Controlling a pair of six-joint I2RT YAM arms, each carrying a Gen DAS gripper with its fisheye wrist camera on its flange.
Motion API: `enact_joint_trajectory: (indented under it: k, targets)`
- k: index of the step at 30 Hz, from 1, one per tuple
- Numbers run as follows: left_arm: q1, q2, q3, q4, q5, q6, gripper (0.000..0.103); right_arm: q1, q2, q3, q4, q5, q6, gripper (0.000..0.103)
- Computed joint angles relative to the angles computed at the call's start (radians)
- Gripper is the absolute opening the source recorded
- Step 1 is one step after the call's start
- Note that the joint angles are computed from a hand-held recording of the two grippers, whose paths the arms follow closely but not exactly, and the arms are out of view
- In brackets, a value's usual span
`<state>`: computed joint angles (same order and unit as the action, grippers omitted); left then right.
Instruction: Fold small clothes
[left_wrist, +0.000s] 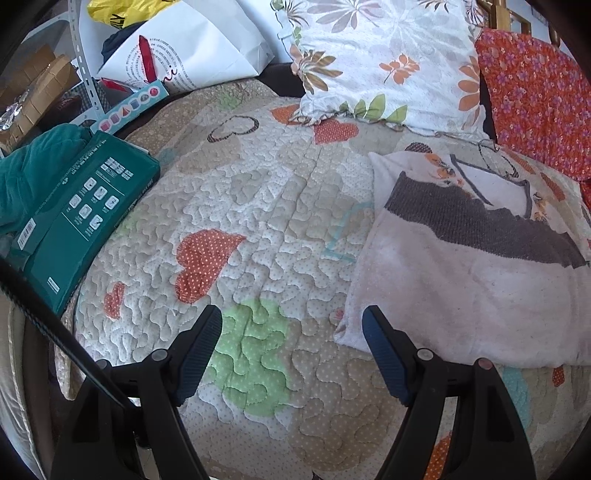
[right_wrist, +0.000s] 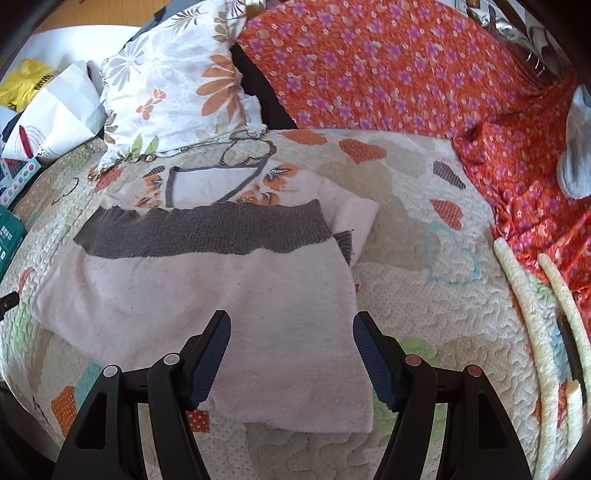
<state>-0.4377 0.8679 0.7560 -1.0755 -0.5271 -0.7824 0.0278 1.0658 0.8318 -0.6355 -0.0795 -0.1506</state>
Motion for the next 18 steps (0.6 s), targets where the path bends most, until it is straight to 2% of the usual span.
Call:
enact_joint_trajectory:
  k: [5,10,13,15,18]
  targets:
    - [-0.059,-0.017,0.022,-0.053,-0.063,-0.057,0.077,0.058,-0.054,-0.019,-0.009,0.014,0.018,0.073]
    - [0.075,-0.076,0.019,-0.031,0.037,0.024,0.077,0.179,-0.100,-0.056,-0.010,0.072,0.033,0.075]
    - [0.231,-0.127,0.031,-0.011,0.090,0.113,0.077,0.308,-0.113,-0.074,-0.021,0.126,0.068,0.075]
    - [0.387,-0.153,0.035,0.017,0.165,0.200,0.077,0.439,-0.093,-0.069,-0.029,0.163,0.102,0.075]
    - [0.659,-0.185,0.025,0.065,0.332,0.329,0.077,0.631,-0.039,-0.061,-0.013,0.218,0.164,0.075]
